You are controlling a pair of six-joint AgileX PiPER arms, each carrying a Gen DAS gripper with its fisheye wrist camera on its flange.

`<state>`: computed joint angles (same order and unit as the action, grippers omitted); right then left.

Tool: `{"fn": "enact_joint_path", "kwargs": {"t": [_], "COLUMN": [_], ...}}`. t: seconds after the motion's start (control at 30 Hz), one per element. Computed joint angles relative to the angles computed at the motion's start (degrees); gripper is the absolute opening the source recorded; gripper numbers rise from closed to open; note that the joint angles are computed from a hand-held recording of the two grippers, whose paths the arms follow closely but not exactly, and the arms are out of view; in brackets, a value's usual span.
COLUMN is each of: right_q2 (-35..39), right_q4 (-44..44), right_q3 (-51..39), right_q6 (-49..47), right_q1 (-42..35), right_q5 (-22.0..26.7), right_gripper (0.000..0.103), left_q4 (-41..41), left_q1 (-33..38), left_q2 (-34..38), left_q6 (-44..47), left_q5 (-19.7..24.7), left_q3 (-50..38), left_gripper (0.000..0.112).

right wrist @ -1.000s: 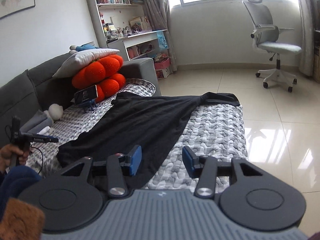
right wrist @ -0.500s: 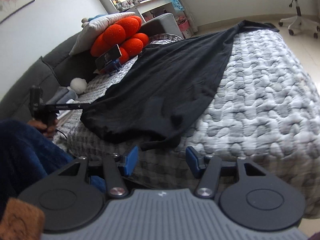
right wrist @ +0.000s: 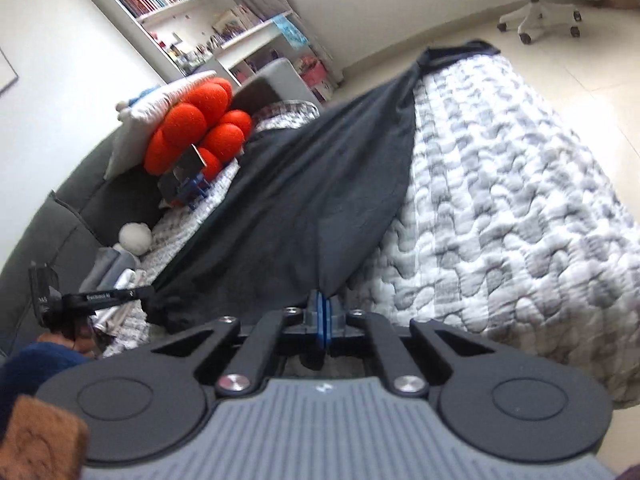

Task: Fold clothes
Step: 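Grasp the shirt hem with both grippers and pull it flat across the bed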

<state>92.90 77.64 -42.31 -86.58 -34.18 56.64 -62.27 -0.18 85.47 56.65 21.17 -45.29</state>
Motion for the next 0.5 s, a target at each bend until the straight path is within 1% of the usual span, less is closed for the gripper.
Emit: {"fn": "enact_joint_path", "kwargs": {"t": [0.07, 0.1, 0.17, 0.23, 0.3, 0.33, 0.4, 0.47, 0.5], "right_q2": [-3.1, -4.31, -5.6, -5.62, -5.63, -4.32, -1.76, 0.59, 1.08], "right_q4": [-1.81, -2.72, -4.71, -6.17, -7.27, -7.05, -5.4, -3.04, -2.35], "right_q3": [-0.12, -0.35, -0.63, -0.3, 1.13, 1.69, 2.76, 3.66, 3.91], "right_q6": [0.05, 0.11, 0.23, 0.17, -1.12, -1.61, -4.12, -7.41, -8.39], "right_q1": [-4.81, -6.89, -9.07, -9.51, -7.44, -6.16, -4.28, -2.95, -2.72], "right_q5": [4.75, 6.56, 6.72, 4.34, -2.5, -5.42, -9.6, -12.28, -12.16], "right_gripper": [0.003, 0.003, 0.003, 0.003, 0.003, 0.003, 0.003, 0.003, 0.004], "left_q4": [1.75, 2.19, 3.71, 6.12, 9.42, 10.19, 11.85, 13.71, 12.3], "left_q1": [-0.63, -1.38, -3.14, -5.02, -6.75, -7.23, -8.17, -9.09, -8.88], "left_q2": [-3.46, -4.53, -4.9, -3.44, -1.49, -1.12, -0.36, 0.42, 0.72], "left_q6": [-2.46, -3.1, -4.83, -7.28, -10.93, -11.76, -13.55, -15.56, -14.25], "left_q5": [0.65, 0.09, -1.56, -4.07, -6.86, -7.36, -8.34, -9.27, -8.94], "left_q3": [2.31, 3.4, 4.67, 4.89, 4.8, 4.79, 4.77, 4.71, 4.67], "left_gripper": [0.0, 0.0, 0.0, 0.0, 0.0, 0.0, 0.001, 0.004, 0.012]}}
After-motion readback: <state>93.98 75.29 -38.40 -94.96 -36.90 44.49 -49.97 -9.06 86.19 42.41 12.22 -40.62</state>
